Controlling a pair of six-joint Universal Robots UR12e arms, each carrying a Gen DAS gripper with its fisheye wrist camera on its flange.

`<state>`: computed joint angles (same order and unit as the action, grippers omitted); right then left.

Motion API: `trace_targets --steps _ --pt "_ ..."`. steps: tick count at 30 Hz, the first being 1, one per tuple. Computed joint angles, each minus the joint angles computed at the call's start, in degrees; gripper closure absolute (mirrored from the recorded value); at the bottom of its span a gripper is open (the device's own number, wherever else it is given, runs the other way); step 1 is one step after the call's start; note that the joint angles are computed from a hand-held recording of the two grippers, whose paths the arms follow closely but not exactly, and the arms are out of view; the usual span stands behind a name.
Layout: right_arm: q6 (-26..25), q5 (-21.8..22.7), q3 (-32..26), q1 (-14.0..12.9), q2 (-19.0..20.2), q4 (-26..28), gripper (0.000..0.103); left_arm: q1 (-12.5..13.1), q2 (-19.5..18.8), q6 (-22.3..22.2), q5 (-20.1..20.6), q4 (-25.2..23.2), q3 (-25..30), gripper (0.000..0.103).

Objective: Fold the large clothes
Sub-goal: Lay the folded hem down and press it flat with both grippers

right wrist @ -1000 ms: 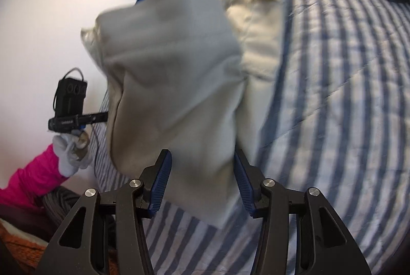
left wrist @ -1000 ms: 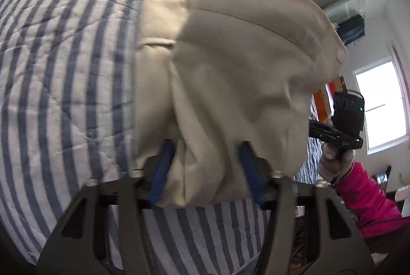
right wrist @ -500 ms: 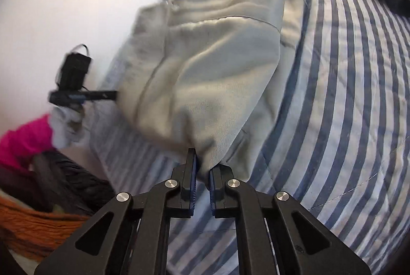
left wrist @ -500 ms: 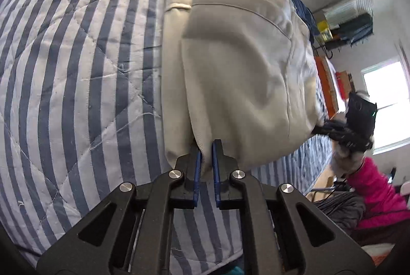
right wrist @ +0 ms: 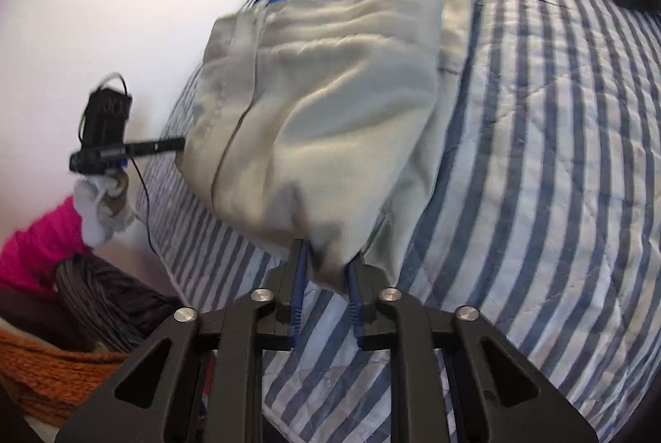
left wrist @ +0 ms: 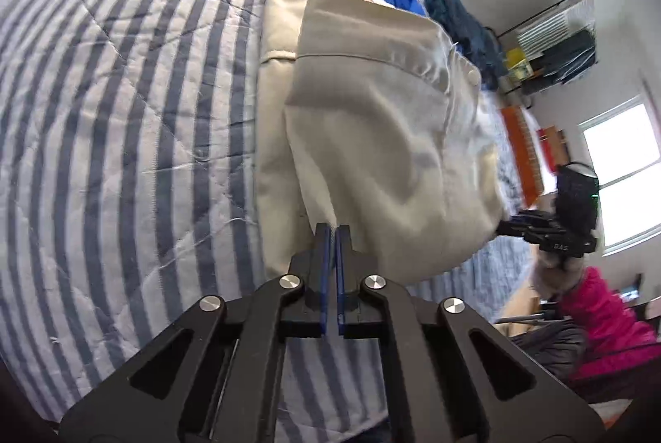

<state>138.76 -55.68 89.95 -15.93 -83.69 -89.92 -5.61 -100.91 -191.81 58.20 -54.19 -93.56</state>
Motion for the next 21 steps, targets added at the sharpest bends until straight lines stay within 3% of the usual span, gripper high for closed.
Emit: trace_targets --steps 3,8,11,15,18,21 --pt "0.44 -5.13 1.19 1.41 -0.25 -2.07 0.093 -0.69 0.04 0.8 1.66 -3.68 -0.4 0.103" --pt "0.55 -6.23 0.83 1.25 -1.55 -3.84 0.089 0.84 1.42 -2.06 -1.83 0.78 -1.44 0.103" --pt "2.04 -7.07 1.56 0.41 -3.15 -8.73 0.089 0.31 1.9 -1.01 -0.39 3.29 -0.66 0.103" --pt "4.7 -3.93 2.44 0.18 -4.24 -16.26 0.089 -2.47 0.22 3.51 3.51 4.41 3.18 0.103" --pt "4.76 -1.75 2.82 1.77 -3.78 -22.35 0.089 -3.64 -1.67 3.5 4.39 5.18 5.47 0.103" --pt "5.11 -1.17 1.43 4.2 -1.58 -25.87 0.089 -4.97 -4.07 4.17 8.68 6.01 8.23 0.1"
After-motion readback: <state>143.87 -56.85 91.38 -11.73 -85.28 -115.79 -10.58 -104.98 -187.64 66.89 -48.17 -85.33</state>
